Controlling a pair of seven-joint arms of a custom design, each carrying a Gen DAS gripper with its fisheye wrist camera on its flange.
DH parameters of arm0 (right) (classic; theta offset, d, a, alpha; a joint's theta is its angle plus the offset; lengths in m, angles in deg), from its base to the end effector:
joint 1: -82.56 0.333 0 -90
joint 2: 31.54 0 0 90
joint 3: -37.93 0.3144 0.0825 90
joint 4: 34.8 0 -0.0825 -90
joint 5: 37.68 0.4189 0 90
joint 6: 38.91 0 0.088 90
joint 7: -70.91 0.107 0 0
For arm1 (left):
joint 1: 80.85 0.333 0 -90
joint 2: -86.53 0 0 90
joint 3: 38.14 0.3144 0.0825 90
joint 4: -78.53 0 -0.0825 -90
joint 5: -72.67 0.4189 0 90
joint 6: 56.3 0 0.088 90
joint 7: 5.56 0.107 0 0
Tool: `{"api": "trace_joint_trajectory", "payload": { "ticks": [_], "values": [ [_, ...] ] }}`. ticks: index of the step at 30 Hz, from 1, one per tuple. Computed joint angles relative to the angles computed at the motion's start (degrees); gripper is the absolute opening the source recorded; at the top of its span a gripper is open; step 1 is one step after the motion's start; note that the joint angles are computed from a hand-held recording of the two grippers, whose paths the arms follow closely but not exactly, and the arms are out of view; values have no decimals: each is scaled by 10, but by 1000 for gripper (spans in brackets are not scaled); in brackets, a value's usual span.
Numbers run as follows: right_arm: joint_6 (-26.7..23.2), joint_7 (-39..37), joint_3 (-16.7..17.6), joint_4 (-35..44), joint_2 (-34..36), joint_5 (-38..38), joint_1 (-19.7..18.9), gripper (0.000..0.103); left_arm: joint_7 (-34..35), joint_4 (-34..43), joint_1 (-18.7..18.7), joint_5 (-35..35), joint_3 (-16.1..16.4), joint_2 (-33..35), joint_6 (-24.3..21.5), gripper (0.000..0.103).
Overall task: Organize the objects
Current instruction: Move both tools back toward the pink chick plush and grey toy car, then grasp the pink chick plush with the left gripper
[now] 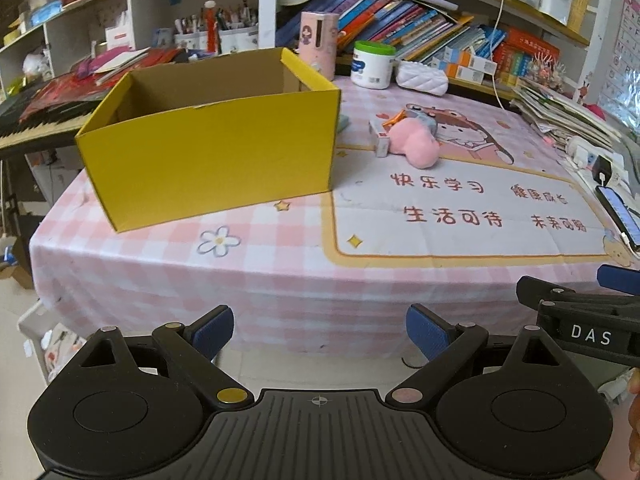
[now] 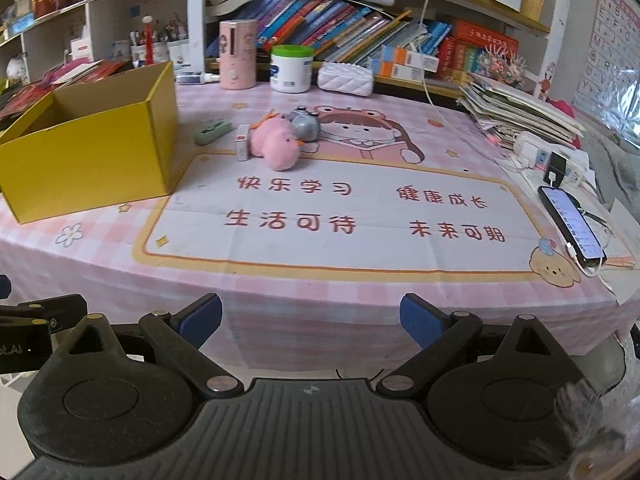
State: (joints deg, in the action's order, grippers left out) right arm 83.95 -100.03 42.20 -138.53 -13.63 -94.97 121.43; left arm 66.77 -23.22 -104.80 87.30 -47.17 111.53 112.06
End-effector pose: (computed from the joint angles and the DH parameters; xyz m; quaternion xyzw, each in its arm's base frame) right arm 0.5193 0.4336 0.3684 -0.5014 0.7694 -0.3499 0.1847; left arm 0.6094 -0.3986 0.3797 -0.4929 0.7922 -0.3231 0.1584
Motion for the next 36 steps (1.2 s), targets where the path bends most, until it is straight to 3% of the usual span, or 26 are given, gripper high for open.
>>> {"api": "trace_joint_trajectory", "payload": {
  "ticks": [15, 27, 36],
  "values": [
    [53, -23, -16, -26, -16, -9, -44, 96, -36, 148, -44, 21, 20, 94, -52, 95],
    [129, -85, -36, -42, -22, -8, -96, 96, -68, 327, -80, 26, 30, 202, -132, 95],
    [207, -132, -56, -36, -12, -7, -133, 95, -101, 518, -116, 39, 52, 309, -229, 95]
  ]
}}
